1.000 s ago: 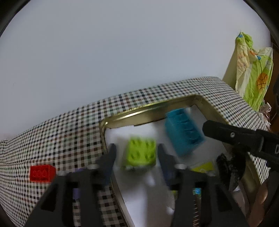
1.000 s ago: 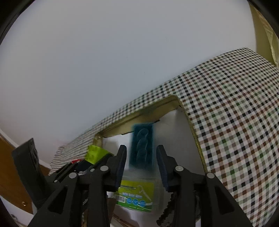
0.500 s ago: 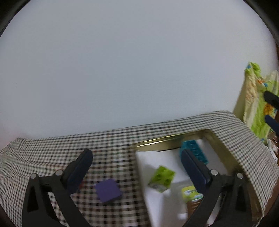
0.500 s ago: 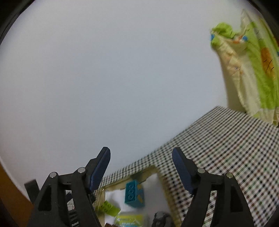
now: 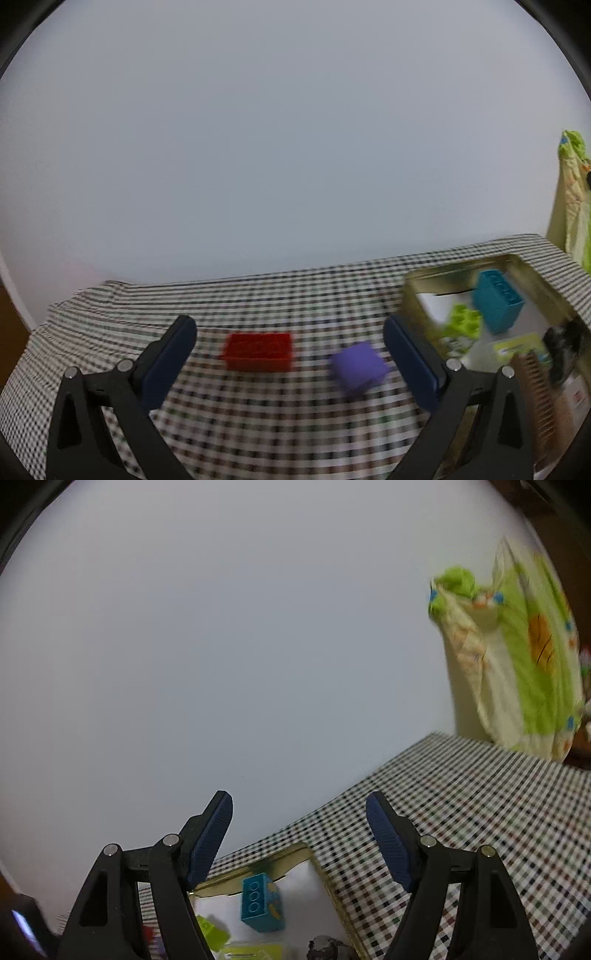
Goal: Organize rigid objects
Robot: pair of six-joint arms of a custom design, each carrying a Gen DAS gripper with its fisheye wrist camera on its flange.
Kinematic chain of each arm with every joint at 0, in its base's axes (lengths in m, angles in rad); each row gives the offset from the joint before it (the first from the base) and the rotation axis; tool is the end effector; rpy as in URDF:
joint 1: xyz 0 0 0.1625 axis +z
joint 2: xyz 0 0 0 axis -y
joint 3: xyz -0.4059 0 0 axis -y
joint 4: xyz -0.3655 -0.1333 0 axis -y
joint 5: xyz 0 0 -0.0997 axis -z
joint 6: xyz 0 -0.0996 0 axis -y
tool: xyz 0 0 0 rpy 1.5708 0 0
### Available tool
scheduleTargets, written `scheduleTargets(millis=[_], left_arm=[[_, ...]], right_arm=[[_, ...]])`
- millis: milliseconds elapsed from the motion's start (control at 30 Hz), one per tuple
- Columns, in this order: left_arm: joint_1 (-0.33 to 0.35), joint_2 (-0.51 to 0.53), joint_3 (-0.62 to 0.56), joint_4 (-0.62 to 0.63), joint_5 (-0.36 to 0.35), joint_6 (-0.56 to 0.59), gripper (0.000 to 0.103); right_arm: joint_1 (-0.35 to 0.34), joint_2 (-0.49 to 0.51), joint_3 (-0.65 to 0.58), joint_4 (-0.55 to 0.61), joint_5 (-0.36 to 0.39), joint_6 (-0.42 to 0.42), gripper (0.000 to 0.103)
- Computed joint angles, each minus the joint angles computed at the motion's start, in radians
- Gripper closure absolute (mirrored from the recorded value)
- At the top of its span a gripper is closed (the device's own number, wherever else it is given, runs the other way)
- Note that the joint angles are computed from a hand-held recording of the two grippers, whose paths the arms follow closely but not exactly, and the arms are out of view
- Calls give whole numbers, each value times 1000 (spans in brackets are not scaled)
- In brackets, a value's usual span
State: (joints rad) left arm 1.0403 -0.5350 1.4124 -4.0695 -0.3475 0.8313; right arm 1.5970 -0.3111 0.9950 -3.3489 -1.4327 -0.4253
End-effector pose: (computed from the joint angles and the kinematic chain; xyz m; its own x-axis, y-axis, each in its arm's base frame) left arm -0.1137 -0.6424 0.1896 -0.5370 -0.4619 -0.7059 0.5508 0.4418 -0.7081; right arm 0.1680 -0.7990 0.0992 -0.8941 -0.3242 0.3091 -0.4182 0.3566 -0.8355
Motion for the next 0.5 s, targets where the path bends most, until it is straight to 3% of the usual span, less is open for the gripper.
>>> scheduleTargets(millis=[133, 300, 500], left_arm=[[9, -20, 16, -64, 29, 48, 1], [23, -77, 93, -1, 34, -59, 1], [29, -107, 124, -14, 52, -43, 1]], right_arm=[[0, -15, 55, -42, 33, 33, 26], [18, -47, 164, -126, 14, 32, 26], [53, -52, 253, -151, 19, -24, 26]])
